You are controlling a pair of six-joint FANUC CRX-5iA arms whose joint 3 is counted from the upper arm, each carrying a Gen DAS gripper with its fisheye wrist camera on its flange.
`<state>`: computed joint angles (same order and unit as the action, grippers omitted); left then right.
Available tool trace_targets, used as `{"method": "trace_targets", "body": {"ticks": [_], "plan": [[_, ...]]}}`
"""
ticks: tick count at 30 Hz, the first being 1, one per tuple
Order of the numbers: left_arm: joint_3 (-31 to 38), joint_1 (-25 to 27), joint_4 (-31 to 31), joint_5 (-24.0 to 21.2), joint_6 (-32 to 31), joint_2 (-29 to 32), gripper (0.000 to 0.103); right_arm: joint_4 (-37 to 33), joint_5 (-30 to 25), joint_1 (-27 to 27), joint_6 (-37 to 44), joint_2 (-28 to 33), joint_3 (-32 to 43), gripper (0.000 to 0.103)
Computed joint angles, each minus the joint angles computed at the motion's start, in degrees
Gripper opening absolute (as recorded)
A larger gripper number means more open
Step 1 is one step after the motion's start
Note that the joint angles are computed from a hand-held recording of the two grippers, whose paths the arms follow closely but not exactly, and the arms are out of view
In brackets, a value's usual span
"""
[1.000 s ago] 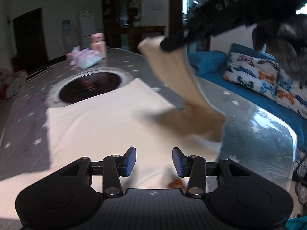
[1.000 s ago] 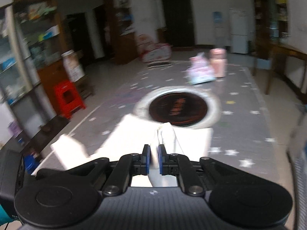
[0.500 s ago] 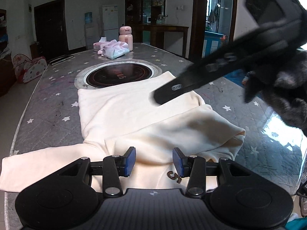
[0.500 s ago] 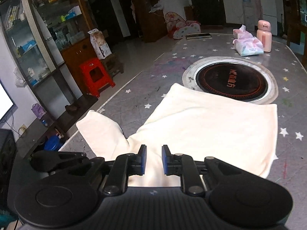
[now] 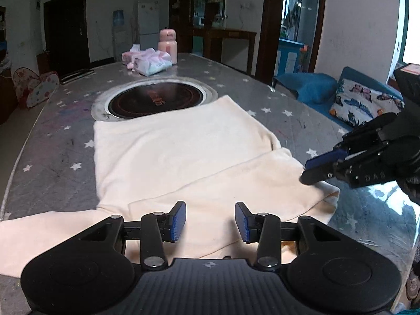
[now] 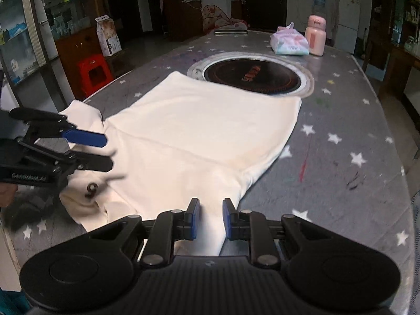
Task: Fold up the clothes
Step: 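Open the right gripper to release the folded sleeve and withdraw, then grasp the other sleeve with the left gripper and lift it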
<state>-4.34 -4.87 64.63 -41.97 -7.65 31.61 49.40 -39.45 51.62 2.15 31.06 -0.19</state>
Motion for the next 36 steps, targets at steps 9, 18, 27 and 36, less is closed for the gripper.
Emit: {"method": "trace_targets", "body": {"ticks": [9,18,27,36], "plan": [[1.86,0.28,-2.27,1.09,4.2,1.48,0.043,4.9,0.15,-1.07,-1.02,0.79,0.81,0.018],[1.45,2.04,-1.47,1.97,5.2,0.92,0.044,2.97,0.66,-2.06,0.44,4.56,4.66,0.02],[-0.24,4.18,0.24,3.69,6.29,-0.51,0.045,-0.41,0.94,-1.32,7.59,7.5,10.18,0.021],[-1.16,6.16,-0.91,11.58,13.25,-2.1,0.045,-10.97,2.38,-0.4,26.05,15.32,24.96,0.021]]}}
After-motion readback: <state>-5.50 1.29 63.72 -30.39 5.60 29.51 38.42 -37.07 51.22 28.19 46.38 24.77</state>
